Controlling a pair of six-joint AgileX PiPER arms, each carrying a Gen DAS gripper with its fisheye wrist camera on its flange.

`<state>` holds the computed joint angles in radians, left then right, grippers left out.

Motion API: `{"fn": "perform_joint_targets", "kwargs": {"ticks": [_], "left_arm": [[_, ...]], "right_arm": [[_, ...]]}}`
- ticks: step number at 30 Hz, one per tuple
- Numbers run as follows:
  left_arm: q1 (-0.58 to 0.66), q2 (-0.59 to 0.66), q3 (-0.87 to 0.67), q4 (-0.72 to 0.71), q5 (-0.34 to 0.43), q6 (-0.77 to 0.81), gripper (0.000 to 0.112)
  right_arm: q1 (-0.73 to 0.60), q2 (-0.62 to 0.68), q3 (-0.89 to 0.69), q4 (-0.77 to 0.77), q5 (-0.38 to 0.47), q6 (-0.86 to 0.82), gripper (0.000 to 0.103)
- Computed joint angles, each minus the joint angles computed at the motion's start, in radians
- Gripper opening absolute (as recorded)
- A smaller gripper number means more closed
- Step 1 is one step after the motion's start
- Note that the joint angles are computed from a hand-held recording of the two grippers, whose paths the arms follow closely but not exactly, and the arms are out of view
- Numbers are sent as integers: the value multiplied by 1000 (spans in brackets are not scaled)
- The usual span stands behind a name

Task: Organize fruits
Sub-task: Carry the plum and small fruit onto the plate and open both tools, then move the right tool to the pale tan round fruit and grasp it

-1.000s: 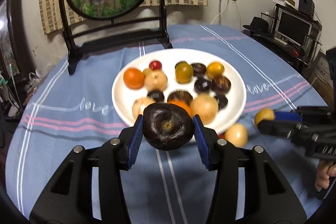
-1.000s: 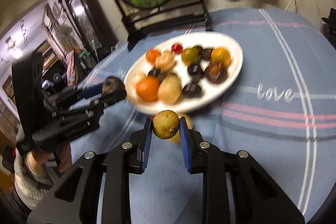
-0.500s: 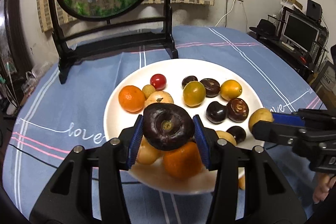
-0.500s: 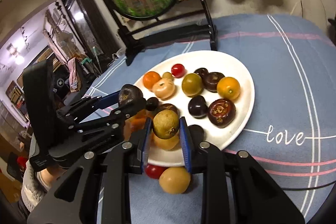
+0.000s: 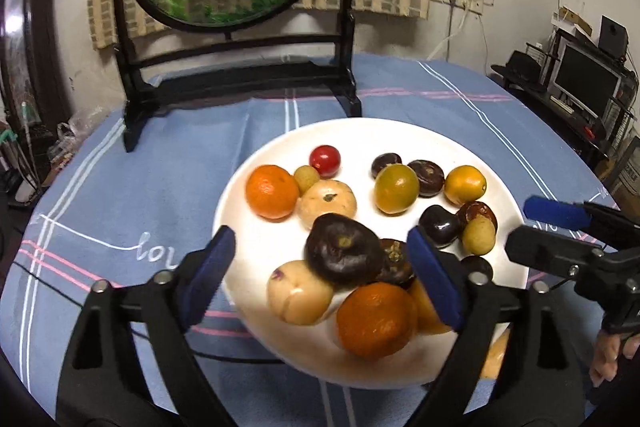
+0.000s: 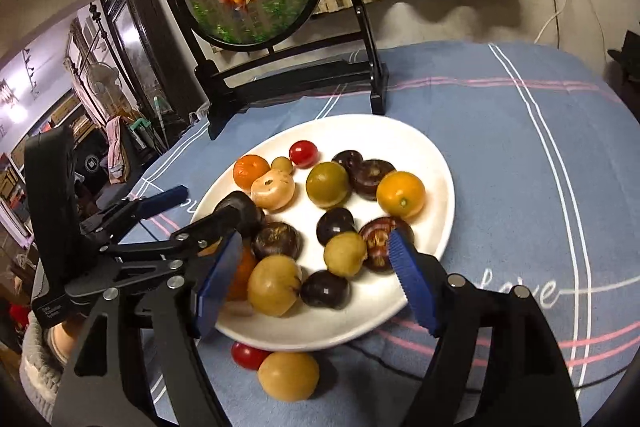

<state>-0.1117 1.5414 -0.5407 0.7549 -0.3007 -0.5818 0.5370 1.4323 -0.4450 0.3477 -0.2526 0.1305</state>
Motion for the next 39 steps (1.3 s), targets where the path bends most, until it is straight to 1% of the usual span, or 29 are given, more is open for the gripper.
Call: {"fn": "perform_joint_targets", "kwargs": {"ticks": [1,3,4,6,8,11,12,16,18,21,22,25,27,30,31,32,34,35,37,39], "left_arm": [[2,-14,15,-26,-5,30,92],[13,-45,48,-26,-20,38,93],[19,-61,65,-18,-28,34,94],[26,-99,107,-27,-40,56,95],[25,-137,155,-70,-51,101,95],[39,-183,217,-55,-68,104,96],[44,-208,245,-53,-71,111,96],[61,-284,316,-80,-85,150,97],[75,-303,338,-63,-91,142,98],[85,-317,355,-66,-86,151,98],[89,-317,358,-66,-85,152,98],[109,-311,353,-30,-90,121,98],[119,-303,347,-4,-92,97,98],[114,-292,341,9,-84,88,98],[108,-291,341,-5,-80,102,98],[101,-291,341,-18,-75,114,98],[104,-290,340,-4,-74,105,98],[115,-287,336,43,-75,65,98],[139,-286,329,154,-80,-31,98],[150,-280,322,228,-84,-93,98]], "right_arm": [[-3,-7,10,-31,9,44,78],[-13,-15,42,-147,-2,183,83],[-6,-24,64,-162,-13,217,85],[15,-45,95,-118,-23,202,85],[56,-79,135,-22,-40,140,85],[128,-113,174,129,-70,39,85],[164,-122,185,205,-82,-18,85],[268,-135,202,448,-114,-208,85],[296,-127,204,511,-121,-262,85],[326,-93,184,634,-121,-388,85],[339,-73,168,704,-123,-464,85],[360,-19,129,846,-120,-630,85],[383,12,114,899,-140,-687,85],[445,90,64,1058,-213,-861,85],[454,101,57,1068,-219,-879,83],[454,106,54,1048,-212,-877,76],[459,106,55,1023,-212,-868,69],[461,108,57,1008,-209,-858,65],[447,109,58,977,-185,-843,60],[420,111,61,907,-150,-789,53]]}}
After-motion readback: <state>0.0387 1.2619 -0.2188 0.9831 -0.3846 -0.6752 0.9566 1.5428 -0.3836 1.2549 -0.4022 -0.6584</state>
